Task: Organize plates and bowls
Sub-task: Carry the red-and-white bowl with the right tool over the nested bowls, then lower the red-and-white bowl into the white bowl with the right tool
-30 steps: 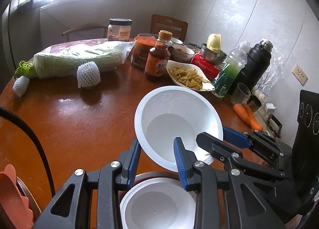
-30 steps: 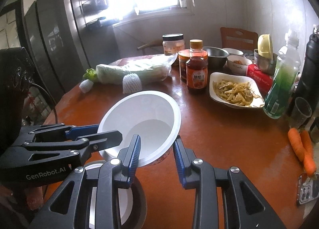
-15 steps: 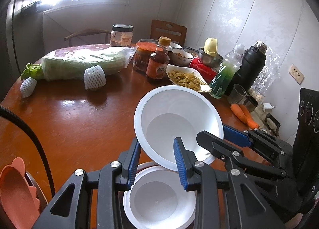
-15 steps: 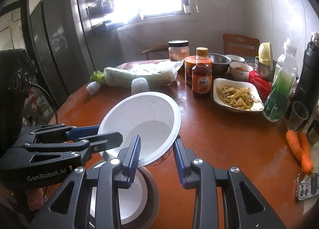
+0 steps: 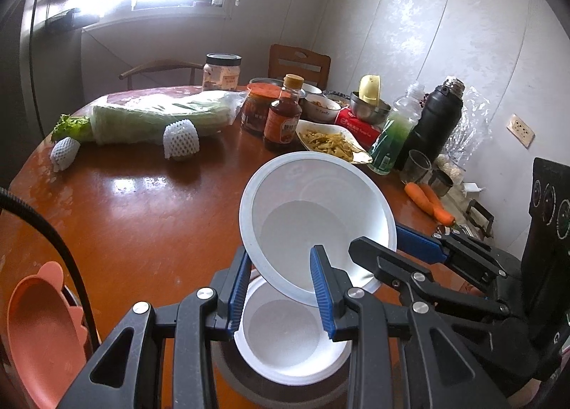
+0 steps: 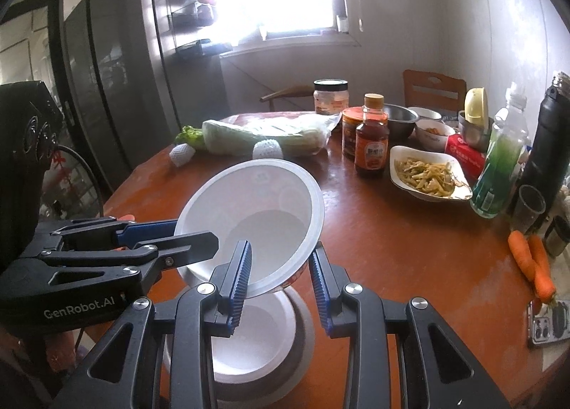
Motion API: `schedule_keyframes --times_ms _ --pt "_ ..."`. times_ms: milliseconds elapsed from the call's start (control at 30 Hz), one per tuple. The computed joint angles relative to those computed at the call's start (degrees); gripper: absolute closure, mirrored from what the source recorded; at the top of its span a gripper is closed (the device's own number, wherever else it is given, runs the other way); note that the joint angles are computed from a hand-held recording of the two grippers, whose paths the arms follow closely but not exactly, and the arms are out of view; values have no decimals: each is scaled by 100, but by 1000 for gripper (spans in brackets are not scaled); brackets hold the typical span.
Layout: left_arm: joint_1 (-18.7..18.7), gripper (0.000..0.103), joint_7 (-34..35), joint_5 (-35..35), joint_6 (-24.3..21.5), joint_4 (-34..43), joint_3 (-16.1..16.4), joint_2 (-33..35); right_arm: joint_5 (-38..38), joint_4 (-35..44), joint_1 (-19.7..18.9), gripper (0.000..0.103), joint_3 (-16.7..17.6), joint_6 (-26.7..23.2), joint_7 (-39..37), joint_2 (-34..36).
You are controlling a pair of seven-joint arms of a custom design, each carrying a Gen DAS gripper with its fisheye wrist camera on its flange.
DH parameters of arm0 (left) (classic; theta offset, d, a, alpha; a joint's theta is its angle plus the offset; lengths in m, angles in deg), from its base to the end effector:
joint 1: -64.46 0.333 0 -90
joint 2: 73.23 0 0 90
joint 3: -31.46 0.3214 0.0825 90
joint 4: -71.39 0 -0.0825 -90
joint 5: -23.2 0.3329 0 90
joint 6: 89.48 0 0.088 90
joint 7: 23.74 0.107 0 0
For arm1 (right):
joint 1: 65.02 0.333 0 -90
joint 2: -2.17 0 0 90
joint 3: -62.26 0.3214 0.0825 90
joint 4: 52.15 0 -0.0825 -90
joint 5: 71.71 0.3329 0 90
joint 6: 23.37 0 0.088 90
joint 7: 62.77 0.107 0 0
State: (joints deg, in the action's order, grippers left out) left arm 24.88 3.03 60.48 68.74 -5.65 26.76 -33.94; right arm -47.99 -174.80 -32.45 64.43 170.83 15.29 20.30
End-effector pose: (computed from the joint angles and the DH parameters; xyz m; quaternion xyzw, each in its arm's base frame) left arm 0.5218 -0.5185 0.4296 -0.5996 0.6953 -0.3696 0.1426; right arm 0.5064 0.2942 0.4076 -0.7367 0.5121 -0.2018 0.3928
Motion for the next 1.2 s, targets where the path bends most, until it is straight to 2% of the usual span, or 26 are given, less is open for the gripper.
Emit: schedule_keyframes --times_ms 233,367,533,833,1200 --pt "-83 69 -277 243 161 -498 83 -291 198 -286 238 68 -85 172 -53 -133" --pt "-142 69 -510 461 240 -729 134 -415 331 -456 304 68 -42 305 -101 -192" --pt "-143 69 -672 647 295 -972 86 -518 407 -676 194 68 182 489 -63 -234" --pt "-165 69 -980 927 340 -1251 64 -630 745 -887 380 68 194 647 -217 -247" --pt "-149 69 -1176 1097 212 -1377 -10 -617 500 -1051 115 68 508 810 82 -159"
